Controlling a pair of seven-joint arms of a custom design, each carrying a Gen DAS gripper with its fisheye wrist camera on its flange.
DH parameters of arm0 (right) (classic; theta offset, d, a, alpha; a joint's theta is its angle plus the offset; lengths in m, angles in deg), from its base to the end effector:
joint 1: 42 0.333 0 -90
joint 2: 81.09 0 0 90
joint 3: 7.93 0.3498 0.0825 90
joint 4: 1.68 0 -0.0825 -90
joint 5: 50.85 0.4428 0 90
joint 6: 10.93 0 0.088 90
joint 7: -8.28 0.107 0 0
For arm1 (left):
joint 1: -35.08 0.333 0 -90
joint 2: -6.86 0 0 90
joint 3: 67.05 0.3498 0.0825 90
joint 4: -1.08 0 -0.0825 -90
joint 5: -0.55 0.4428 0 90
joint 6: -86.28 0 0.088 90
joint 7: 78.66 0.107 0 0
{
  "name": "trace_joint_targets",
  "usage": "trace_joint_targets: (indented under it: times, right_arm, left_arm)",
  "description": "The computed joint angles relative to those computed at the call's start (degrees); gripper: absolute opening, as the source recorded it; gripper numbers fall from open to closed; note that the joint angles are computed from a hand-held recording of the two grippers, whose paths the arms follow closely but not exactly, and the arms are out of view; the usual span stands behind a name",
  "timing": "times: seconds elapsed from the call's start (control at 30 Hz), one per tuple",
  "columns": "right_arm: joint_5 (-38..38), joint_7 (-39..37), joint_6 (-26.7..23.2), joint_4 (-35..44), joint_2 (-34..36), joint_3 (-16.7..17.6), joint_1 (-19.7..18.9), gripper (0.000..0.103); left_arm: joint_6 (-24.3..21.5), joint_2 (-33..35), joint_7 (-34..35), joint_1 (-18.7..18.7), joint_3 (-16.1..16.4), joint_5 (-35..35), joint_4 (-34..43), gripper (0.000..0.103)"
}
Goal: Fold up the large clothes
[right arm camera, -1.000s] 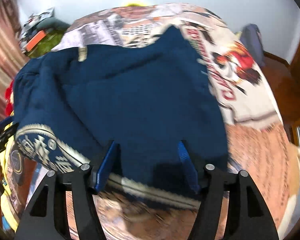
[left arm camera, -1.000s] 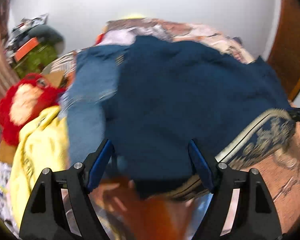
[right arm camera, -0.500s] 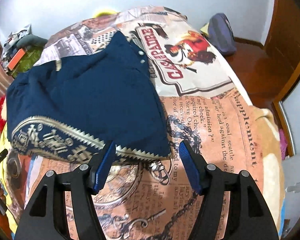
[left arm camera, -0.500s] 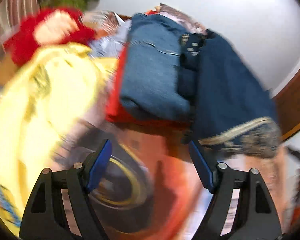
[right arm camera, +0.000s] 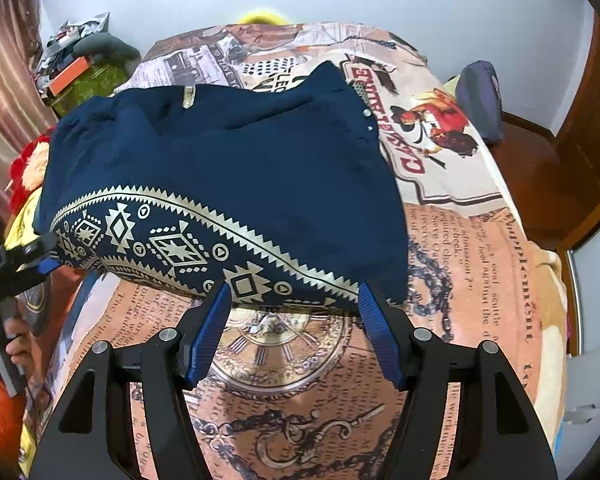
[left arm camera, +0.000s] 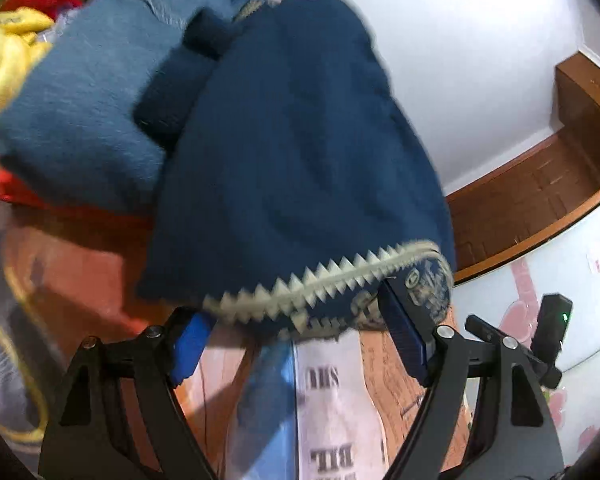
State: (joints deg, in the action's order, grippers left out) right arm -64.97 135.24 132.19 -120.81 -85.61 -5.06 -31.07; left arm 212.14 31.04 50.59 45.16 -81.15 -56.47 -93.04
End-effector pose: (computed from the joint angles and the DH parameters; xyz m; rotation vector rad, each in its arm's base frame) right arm 0.6015 0.1500 0.5266 -1.6640 2.1276 -0.4869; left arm 0.7536 -0.0590 0.4118 1.6577 -1.9404 1.2118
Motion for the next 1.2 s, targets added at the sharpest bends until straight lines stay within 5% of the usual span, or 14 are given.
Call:
trace_joint_targets:
  times: [0.37, 0.47, 0.63, 0.7, 1.2]
  right_arm:
    - [0.5, 0.2, -2.3, 1.6, 1.1, -0.1, 0.2, 0.062]
    - [0.3, 0.3, -2.0, 1.9, 1.1, 0.0, 0.5, 0.062]
    - [-0.8, -0.2, -2.9, 3.4, 1.7, 0.3, 1.0, 0.062]
    - [-1.1, -0.5, -3.3, 4.2, 2.1, 0.4, 1.3, 0.062]
    - [-3.9, -3.2, -1.4, 14.8, 8.9, 0.1, 3.5, 0.062]
  left_arm:
    - [4.5, 0.6, -2.3, 1.0, -1.9, -9.7, 0.0, 0.079]
    - [6.3, -0.4, -3.5, 1.2, -1.8, -13.6, -1.0, 0.071]
    - [8.6, -2.9, -9.4, -1.5, 0.9, -3.4, -2.0, 0.021]
    - [8.5, -4.6, -8.9, -1.2, 1.0, -2.6, -3.2, 0.011]
    - [23.2, -16.1, 5.4, -6.3, 3.5, -7.6, -7.2, 0.006]
